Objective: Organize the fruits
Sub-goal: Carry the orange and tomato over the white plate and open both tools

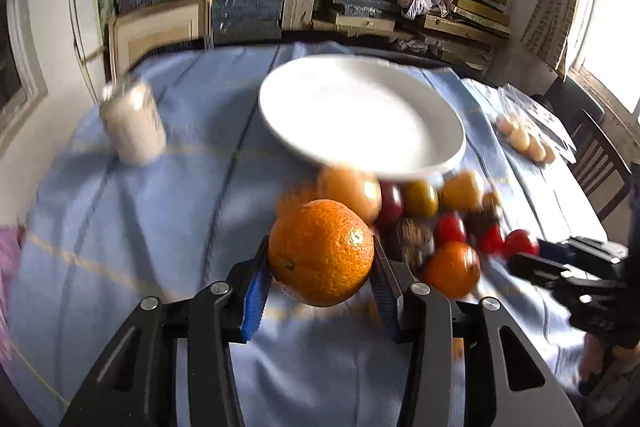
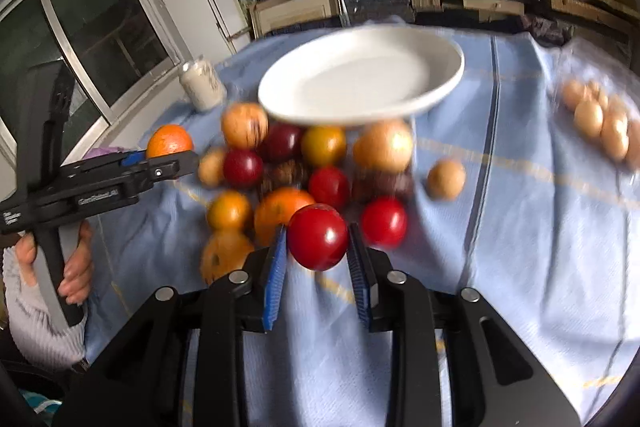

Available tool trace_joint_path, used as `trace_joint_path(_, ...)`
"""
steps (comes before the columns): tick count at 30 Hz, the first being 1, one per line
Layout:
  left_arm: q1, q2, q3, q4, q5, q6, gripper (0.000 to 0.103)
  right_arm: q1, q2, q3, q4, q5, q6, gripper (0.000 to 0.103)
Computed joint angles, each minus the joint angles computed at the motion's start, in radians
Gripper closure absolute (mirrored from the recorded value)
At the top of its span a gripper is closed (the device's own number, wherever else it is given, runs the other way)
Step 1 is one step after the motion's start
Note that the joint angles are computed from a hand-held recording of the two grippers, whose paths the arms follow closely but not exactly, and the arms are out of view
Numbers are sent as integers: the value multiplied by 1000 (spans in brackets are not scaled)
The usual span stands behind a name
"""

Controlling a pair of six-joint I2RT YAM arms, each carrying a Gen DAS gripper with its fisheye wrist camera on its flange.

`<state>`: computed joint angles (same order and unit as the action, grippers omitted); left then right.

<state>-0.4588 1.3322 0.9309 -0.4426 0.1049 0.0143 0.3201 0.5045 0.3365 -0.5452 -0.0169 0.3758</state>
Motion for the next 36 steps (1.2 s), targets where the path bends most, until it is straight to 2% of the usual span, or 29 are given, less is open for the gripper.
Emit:
trace_joint_path(4,-22,144,185,-28,-30,1,57,-141,185,138,74,-73,-107,74)
trace_joint_path(8,-38,324,365,-56,-57,-6,57,-209,523,252,243,-88,-162,74)
trace_joint_path(11,-37,420,448,-78,-51,-12,57,-256,712,318,319,-108,-177,74)
trace_joint_path(16,-42,544,546,-92,-63,2,57,-309,887,394,381,-136,-213,74)
trace_joint_path(22,-53,648,642,-109,-46,-6,56,-296,961,422,411,-98,-262,72)
trace_joint_path(24,-61,662,649,-109,-58,-4,56,-284,961,412,430,-60,-276,61)
trace_joint_path(28,-66,671,653,-113,-71,-2,55,-294,947,397,431,-68,-277,59)
trace_joint_path(29,-67,658,643,-104,-81,-3,55,-292,935,391,428,-62,-275,59)
trace_joint_path(32,-72,624,626,-98,-110,-3,40,-291,867,370,391,-58,-269,59)
trace_joint_path(36,-67,549,589,-113,-114,-16,40,-281,684,330,301,-42,-261,59)
